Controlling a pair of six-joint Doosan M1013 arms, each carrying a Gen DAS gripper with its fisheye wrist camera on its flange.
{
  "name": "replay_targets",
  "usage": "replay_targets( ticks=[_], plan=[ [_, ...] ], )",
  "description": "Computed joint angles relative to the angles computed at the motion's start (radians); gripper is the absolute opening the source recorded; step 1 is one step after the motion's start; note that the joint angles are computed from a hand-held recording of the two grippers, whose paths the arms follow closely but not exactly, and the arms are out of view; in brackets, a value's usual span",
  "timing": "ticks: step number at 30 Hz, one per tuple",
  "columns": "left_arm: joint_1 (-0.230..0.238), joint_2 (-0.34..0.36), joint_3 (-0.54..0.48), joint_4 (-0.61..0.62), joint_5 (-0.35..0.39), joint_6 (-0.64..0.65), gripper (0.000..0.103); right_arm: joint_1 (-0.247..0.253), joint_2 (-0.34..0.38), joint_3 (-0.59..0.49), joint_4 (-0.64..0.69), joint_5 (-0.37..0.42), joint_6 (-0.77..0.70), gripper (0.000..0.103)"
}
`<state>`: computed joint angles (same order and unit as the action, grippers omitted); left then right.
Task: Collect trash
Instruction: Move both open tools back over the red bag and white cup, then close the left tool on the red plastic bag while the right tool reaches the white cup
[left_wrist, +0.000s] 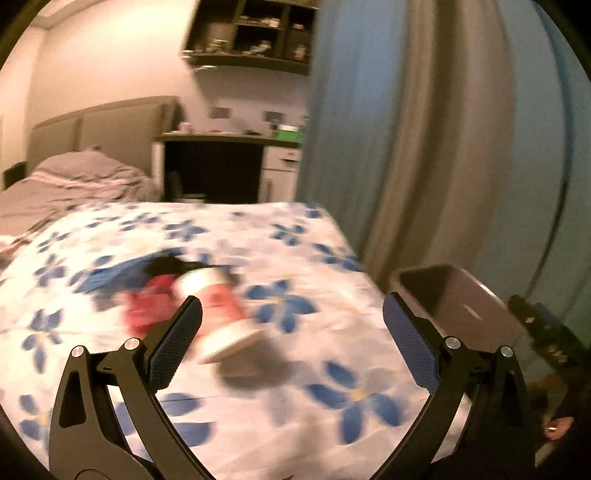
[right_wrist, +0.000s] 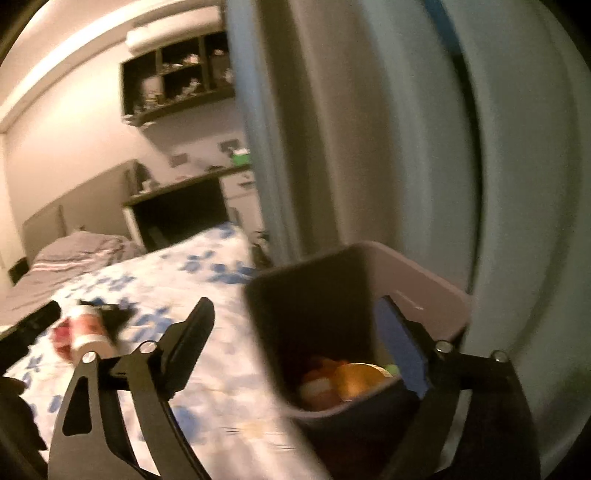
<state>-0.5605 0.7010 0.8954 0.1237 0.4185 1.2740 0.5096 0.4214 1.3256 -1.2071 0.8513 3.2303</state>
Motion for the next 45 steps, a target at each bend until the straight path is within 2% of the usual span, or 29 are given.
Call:
replay_targets(
  ticks=[3,4,7,10,15,23,32,38,45],
  plan=[
    [0.02,-0.03,0.057,0.151,-0.014,-0.16,0.097,0.012,0.019,-0.032,0.0,-0.06,-0.05,0.093],
    [0.026,-0.039,0.075,0.238,-0.009,-0.245,0.097,0.015,0.026,-0.044,0.009,-0.077,-0.071,0.096],
    [0.04,-0.061,0.117,0.453,0.008,-0.457,0.097,0.023,0.059,-0.093,0.059,-0.133,-0.152,0.096],
    [0.058,-0.08,0.148,0.551,0.017,-0.577,0.097,0.027,0.101,-0.154,0.154,-0.191,-0.272,0.096],
    [0.085,-0.099,0.181,0.638,0.031,-0.71,0.097,0.041,0.167,-0.254,0.309,-0.212,-0.484,0.096],
    [0.097,-0.096,0.182,0.65,0.026,-0.732,0.097,0.04,0.267,-0.411,0.499,-0.176,-0.729,0.096],
    [0.108,-0.077,0.152,0.619,0.024,-0.697,0.097,0.029,0.352,-0.547,0.642,-0.121,-0.883,0.095],
    [0.108,-0.059,0.127,0.557,0.007,-0.609,0.097,0.022,0.4,-0.632,0.704,-0.067,-0.959,0.089],
    [0.107,-0.037,0.096,0.436,0.004,-0.467,0.097,0.012,0.42,-0.669,0.774,-0.023,-1.014,0.069]
  ],
)
